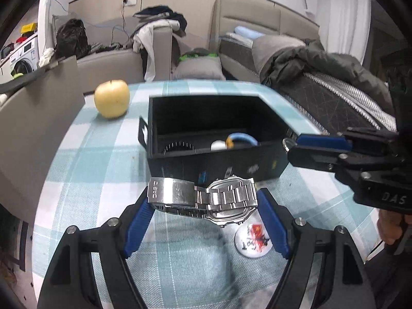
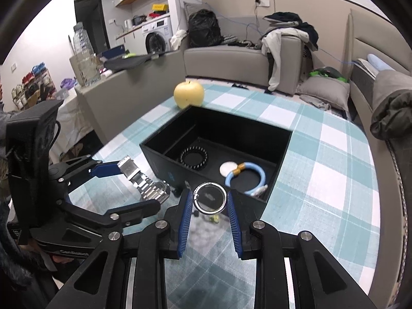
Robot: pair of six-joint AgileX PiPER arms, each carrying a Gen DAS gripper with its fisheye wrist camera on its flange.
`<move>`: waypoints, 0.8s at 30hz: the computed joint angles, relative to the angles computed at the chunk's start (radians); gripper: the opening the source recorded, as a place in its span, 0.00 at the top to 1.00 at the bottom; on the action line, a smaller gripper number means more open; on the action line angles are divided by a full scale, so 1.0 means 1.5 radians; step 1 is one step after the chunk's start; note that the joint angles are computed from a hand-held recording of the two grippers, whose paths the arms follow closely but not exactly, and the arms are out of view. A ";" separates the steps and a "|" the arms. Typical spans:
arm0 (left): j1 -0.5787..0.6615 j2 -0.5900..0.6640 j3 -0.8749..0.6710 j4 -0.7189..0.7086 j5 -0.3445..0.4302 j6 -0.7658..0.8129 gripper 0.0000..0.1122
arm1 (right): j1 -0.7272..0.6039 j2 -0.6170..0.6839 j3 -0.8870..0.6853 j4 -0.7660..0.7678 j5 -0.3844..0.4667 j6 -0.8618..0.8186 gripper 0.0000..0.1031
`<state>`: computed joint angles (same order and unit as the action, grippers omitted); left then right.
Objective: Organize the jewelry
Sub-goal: 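Carry the silver ring and silver watch over the black box with both tools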
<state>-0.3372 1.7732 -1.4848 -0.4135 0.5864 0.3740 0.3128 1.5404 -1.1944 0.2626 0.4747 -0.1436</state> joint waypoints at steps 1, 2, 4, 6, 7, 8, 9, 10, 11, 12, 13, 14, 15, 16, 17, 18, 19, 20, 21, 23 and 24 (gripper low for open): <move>0.003 -0.002 0.001 -0.008 -0.004 0.008 0.33 | -0.002 -0.002 0.001 0.003 -0.003 0.000 0.74; 0.006 -0.005 0.000 -0.016 -0.007 0.015 0.33 | -0.004 -0.005 0.002 0.001 -0.008 0.005 0.74; 0.009 -0.009 -0.003 -0.024 -0.014 0.021 0.33 | -0.007 -0.010 0.005 0.001 -0.016 0.012 0.74; 0.012 -0.009 -0.008 -0.027 -0.023 0.021 0.33 | -0.010 -0.012 0.004 -0.005 -0.022 0.027 0.74; 0.012 -0.008 -0.011 -0.027 -0.026 0.019 0.33 | -0.012 -0.010 0.002 -0.004 -0.023 0.030 0.74; 0.012 -0.006 -0.016 -0.026 -0.030 0.016 0.33 | -0.014 -0.008 0.000 -0.003 -0.023 0.033 0.74; 0.013 -0.003 -0.021 -0.024 -0.033 0.012 0.33 | -0.015 -0.006 -0.003 -0.003 -0.023 0.039 0.74; 0.014 -0.001 -0.024 -0.020 -0.038 0.007 0.33 | -0.015 -0.006 -0.004 -0.010 -0.024 0.051 0.74; 0.014 0.003 -0.029 -0.017 -0.041 0.001 0.33 | -0.016 -0.004 -0.007 -0.012 -0.023 0.056 0.74; 0.014 0.009 -0.038 -0.011 -0.042 -0.009 0.33 | -0.016 -0.003 -0.009 -0.019 -0.023 0.064 0.74; 0.013 0.012 -0.043 -0.003 -0.044 -0.020 0.33 | -0.016 -0.003 -0.011 -0.025 -0.024 0.073 0.74; 0.012 0.017 -0.051 0.003 -0.044 -0.032 0.33 | -0.016 0.000 -0.016 -0.026 -0.021 0.077 0.74; 0.012 0.020 -0.056 0.006 -0.044 -0.038 0.33 | -0.017 0.002 -0.021 -0.027 -0.021 0.081 0.74; 0.011 0.023 -0.061 0.008 -0.044 -0.045 0.33 | -0.016 0.003 -0.023 -0.030 -0.023 0.085 0.74; 0.009 0.025 -0.067 0.012 -0.044 -0.050 0.33 | -0.016 0.005 -0.027 -0.037 -0.025 0.092 0.74; 0.008 0.029 -0.073 0.014 -0.047 -0.053 0.33 | -0.016 0.006 -0.029 -0.040 -0.026 0.096 0.74; 0.006 0.030 -0.077 0.017 -0.050 -0.057 0.33 | -0.017 0.007 -0.032 -0.051 -0.029 0.107 0.74; 0.004 0.034 -0.083 0.020 -0.052 -0.060 0.33 | -0.018 0.008 -0.035 -0.057 -0.031 0.112 0.74; 0.004 0.040 -0.093 0.021 -0.051 -0.063 0.33 | -0.021 0.012 -0.040 -0.056 -0.031 0.111 0.74; 0.002 0.053 -0.112 0.029 -0.051 -0.074 0.33 | -0.026 0.020 -0.050 -0.057 -0.031 0.114 0.74; 0.000 0.058 -0.117 0.036 -0.054 -0.081 0.33 | -0.029 0.022 -0.054 -0.057 -0.030 0.115 0.74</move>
<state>-0.3367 1.8607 -1.6604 -0.3599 0.5056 0.2518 0.2698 1.5741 -1.2754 0.1772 0.4292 0.0282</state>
